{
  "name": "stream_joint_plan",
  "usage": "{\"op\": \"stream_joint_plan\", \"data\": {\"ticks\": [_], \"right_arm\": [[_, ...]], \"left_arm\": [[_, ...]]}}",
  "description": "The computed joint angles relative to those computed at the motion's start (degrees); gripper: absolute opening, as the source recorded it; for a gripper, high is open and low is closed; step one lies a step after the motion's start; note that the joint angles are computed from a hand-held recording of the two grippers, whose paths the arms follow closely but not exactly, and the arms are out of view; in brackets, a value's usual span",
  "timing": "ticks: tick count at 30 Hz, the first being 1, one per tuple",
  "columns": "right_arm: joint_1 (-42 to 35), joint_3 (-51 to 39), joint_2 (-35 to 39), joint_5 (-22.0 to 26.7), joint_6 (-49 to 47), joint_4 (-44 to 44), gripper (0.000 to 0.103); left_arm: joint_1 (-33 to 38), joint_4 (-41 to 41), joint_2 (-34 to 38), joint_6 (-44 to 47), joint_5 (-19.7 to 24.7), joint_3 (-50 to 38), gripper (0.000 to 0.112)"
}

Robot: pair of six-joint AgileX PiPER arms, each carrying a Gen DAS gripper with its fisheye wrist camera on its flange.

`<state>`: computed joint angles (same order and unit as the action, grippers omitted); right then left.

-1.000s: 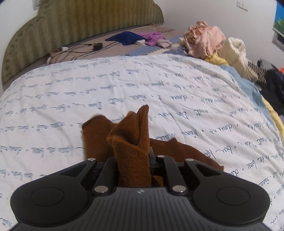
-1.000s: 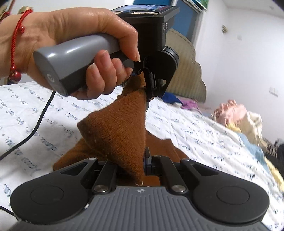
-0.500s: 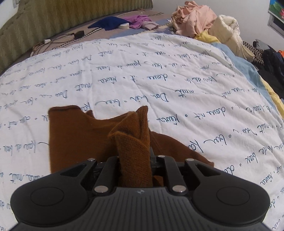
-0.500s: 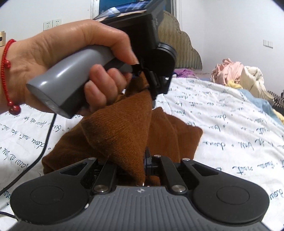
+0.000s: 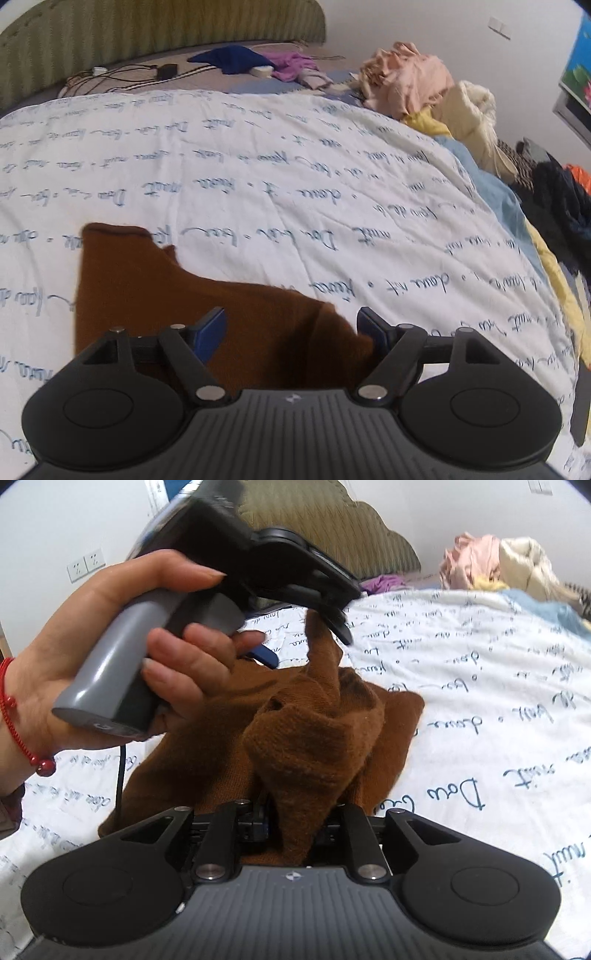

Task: Fold small clothes
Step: 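Open the left gripper while the right gripper keeps holding the sweater, then lower the held sweater bundle onto the bed with the right gripper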

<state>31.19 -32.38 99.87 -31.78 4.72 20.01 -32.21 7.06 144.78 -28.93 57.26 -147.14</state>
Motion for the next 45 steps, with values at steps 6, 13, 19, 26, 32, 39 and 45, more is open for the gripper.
{"op": "stream_joint_plan", "data": {"ticks": [6, 13, 19, 26, 32, 39, 45], "right_arm": [[-5.28, 0.44, 0.08, 0.47, 16.25, -16.41, 0.028], [-10.8, 0.19, -0.25, 0.39, 31.82, -33.02, 0.037], [-21.41, 0.1, -0.85, -5.0, 56.84, -60.35, 0.05], [-29.74, -0.51, 0.85, -14.39, 72.33, -74.72, 0.052], [-29.34, -0.63, 0.76, -13.48, 74.1, -73.8, 0.052], [-26.41, -1.61, 0.81, -9.61, 74.29, -69.37, 0.02], [-28.62, -0.06, 2.68, -16.74, 76.69, -69.66, 0.016]], "left_arm": [[1.37, 3.95, -9.02, -2.18, -7.74, 15.41, 0.078], [2.91, 4.61, -23.41, -2.48, -20.16, 40.15, 0.078], [0.46, 31.55, -41.2, -22.86, -34.32, 73.93, 0.078], [2.41, 49.53, -56.29, -38.59, -46.45, 99.28, 0.078], [-4.89, 74.85, -58.83, -55.67, -43.35, 106.55, 0.078], [-12.43, 83.46, -51.48, -63.25, -34.75, 102.45, 0.078], [-11.58, 88.56, -51.62, -73.32, -30.02, 103.86, 0.08]]}}
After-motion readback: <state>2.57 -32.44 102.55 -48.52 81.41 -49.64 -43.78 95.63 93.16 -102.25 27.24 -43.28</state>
